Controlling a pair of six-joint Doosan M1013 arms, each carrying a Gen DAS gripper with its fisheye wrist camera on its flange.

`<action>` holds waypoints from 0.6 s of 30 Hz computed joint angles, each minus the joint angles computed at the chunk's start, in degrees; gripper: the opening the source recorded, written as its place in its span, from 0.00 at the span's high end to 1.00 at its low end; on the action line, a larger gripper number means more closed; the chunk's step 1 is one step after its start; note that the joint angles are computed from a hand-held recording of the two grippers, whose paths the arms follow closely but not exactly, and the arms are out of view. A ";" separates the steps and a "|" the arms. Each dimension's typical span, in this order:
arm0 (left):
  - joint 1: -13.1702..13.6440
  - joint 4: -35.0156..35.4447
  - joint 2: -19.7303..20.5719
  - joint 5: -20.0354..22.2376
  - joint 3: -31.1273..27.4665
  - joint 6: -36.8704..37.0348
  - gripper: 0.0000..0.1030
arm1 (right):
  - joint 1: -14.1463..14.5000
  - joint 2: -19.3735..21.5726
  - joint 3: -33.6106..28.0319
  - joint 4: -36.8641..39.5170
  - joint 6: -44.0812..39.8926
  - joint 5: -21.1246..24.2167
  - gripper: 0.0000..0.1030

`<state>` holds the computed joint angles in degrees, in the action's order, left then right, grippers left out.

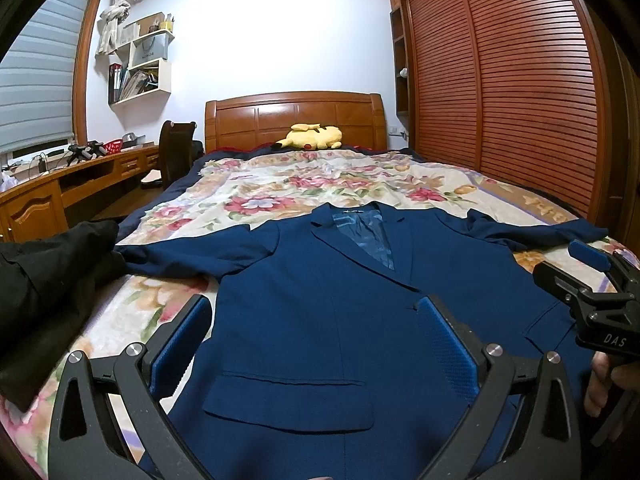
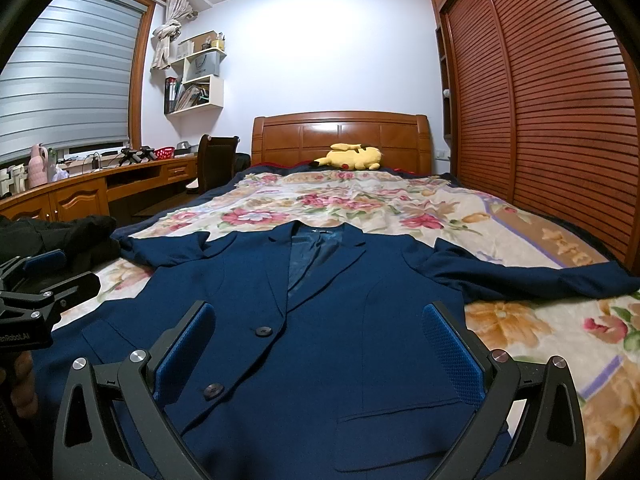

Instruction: Fold large clothes

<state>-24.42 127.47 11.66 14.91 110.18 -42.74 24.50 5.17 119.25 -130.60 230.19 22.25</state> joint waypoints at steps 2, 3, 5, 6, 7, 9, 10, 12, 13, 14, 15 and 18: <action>0.13 0.31 -0.03 -0.07 -0.01 -0.22 0.00 | 0.01 0.00 0.02 0.00 0.01 0.08 0.00; 0.10 0.21 -0.03 0.01 0.01 -0.12 0.00 | -0.01 0.00 0.01 -0.07 0.06 0.02 0.00; 0.11 0.29 -0.05 -0.01 0.02 -0.21 0.00 | -0.01 0.01 0.02 -0.09 0.13 0.07 0.00; 0.09 0.42 -0.03 0.02 0.02 -0.34 0.00 | -0.01 0.00 0.02 -0.03 0.07 0.04 0.00; 0.08 0.29 -0.02 0.00 0.01 -0.19 0.00 | -0.01 0.00 0.02 -0.03 0.07 0.04 0.00; 0.11 0.42 -0.05 0.10 0.02 -0.31 0.00 | -0.03 -0.01 0.02 -0.12 0.13 -0.02 0.00; 0.05 0.41 -0.07 0.21 0.05 -0.31 0.00 | -0.02 0.00 0.03 -0.10 0.10 0.06 0.00; 0.03 0.27 -0.07 0.28 0.06 -0.18 0.00 | -0.03 -0.01 0.01 -0.09 0.09 0.01 0.00; 0.07 0.33 -0.08 0.24 0.04 -0.23 0.00 | -0.03 -0.01 0.01 -0.09 0.09 0.01 0.00; 0.05 0.37 -0.08 0.21 0.05 -0.24 0.00 | -0.05 -0.01 0.02 -0.13 0.16 -0.01 0.00; 0.06 0.35 -0.08 0.21 0.05 -0.20 0.00 | -0.05 -0.02 0.02 -0.12 0.13 -0.07 0.00; 0.03 0.39 -0.10 0.26 0.09 -0.25 0.00 | -0.04 -0.03 0.03 -0.09 0.10 -0.03 0.00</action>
<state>-24.39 127.86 11.57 15.17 110.27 -42.99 24.45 5.15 119.28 -130.69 230.29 22.22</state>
